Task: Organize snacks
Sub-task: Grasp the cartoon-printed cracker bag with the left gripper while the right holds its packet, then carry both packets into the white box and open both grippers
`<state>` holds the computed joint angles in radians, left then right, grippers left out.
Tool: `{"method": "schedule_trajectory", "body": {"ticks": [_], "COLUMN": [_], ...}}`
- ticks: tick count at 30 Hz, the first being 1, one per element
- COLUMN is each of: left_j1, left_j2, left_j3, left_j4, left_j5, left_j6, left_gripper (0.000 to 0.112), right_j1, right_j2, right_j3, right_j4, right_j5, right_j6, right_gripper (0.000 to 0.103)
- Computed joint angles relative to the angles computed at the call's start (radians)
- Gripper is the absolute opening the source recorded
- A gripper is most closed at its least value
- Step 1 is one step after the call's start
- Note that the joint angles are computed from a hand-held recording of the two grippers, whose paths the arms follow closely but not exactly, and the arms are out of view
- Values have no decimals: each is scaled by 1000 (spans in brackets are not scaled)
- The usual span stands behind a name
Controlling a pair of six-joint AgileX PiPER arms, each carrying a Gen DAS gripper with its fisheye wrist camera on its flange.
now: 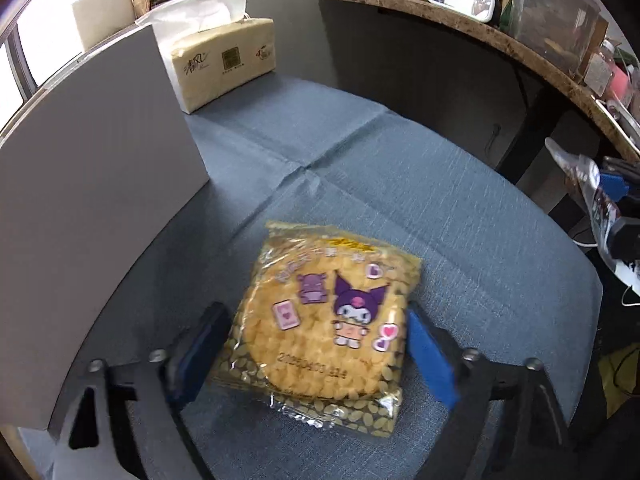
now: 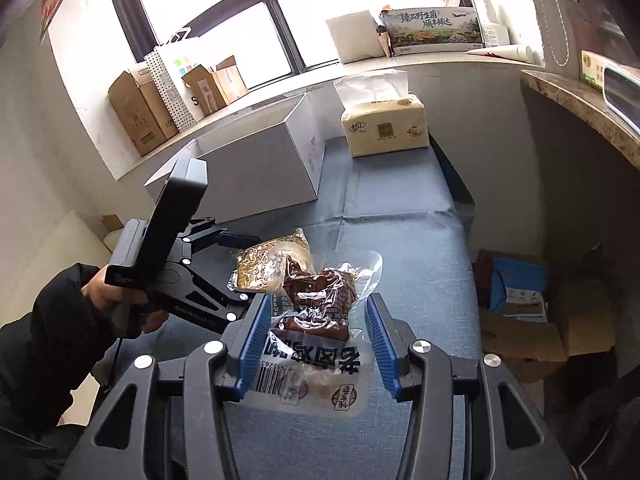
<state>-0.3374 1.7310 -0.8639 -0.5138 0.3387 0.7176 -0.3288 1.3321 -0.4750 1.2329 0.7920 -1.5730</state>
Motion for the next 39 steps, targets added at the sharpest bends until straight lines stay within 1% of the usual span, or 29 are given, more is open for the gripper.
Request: {"method": "schedule_trajectory", "body": {"ticks": [2, 3, 5, 6, 7, 9, 12, 15, 17, 18, 19, 21, 23, 25, 26, 28, 31, 32, 34, 35, 36, 38, 39], "left_j1": [14, 15, 7, 12, 17, 43, 73, 144, 200, 238, 295, 452, 580, 666, 703, 737, 741, 732, 700, 677, 676, 672, 671], "left_j2": [-19, -37, -82, -109, -148, -219, -343, -494, -611, -667, -709, -757, -784, -756, -722, -626, -469, -420, -342, -296, -259, -180, -151], "left_j3": [2, 15, 46, 60, 83, 120, 161, 202, 235, 246, 248, 240, 222, 167, 135, 56, -77, -114, -179, -206, -230, -293, -315], "left_j4": [25, 31, 96, 110, 114, 60, 128, 107, 118, 105, 52, -133, -214, -248, -278, -303, -286, -274, -198, -189, -202, -188, -182], "left_j5": [22, 15, -11, -10, -8, 4, 33, 85, 87, 104, 134, 218, 276, 310, 324, 330, 309, 292, 240, 217, 214, 229, 228], "left_j6": [-42, -43, -115, -136, -152, -110, -208, -238, -273, -268, -228, -59, 30, 74, 106, 122, 82, 64, -8, -23, -14, -28, -30], "left_gripper": [77, 77, 77, 77, 77, 77, 77, 77, 77, 77, 77, 77, 77, 77, 77, 77, 77, 77, 78, 78, 78, 94, 103], "right_j1": [-8, 0, 11, 19, 30, 48, 74, 126, 168, 193, 225, 305, 387, 457, 493, 556, 637, 653, 675, 686, 698, 724, 738], "right_j2": [11, 19, 19, 16, 15, 12, 9, 16, 29, 39, 48, 68, 83, 113, 137, 196, 311, 355, 438, 479, 512, 574, 604], "right_j3": [1, 0, 2, 5, 4, 2, -3, -22, -44, -62, -82, -136, -197, -278, -333, -456, -685, -766, -908, -976, -1030, -1124, -1168], "right_j4": [8, 15, 19, 21, 18, 10, 15, 35, 61, 75, 83, 87, 80, 73, 54, -6, -203, -267, -349, -390, -430, -511, -576], "right_j5": [8, 5, 1, -5, -11, -22, -23, -39, -42, -46, -59, -95, -132, -155, -167, -190, -206, -193, -171, -157, -162, -192, -211], "right_j6": [-7, -9, -10, -9, -1, 14, 32, 53, 66, 79, 102, 149, 194, 241, 283, 379, 603, 677, 781, 831, 874, 946, 1010], "right_gripper": [53, 53, 53, 53, 53, 53, 53, 53, 53, 53, 53, 53, 53, 53, 53, 53, 53, 53, 53, 53, 54, 56, 60]}}
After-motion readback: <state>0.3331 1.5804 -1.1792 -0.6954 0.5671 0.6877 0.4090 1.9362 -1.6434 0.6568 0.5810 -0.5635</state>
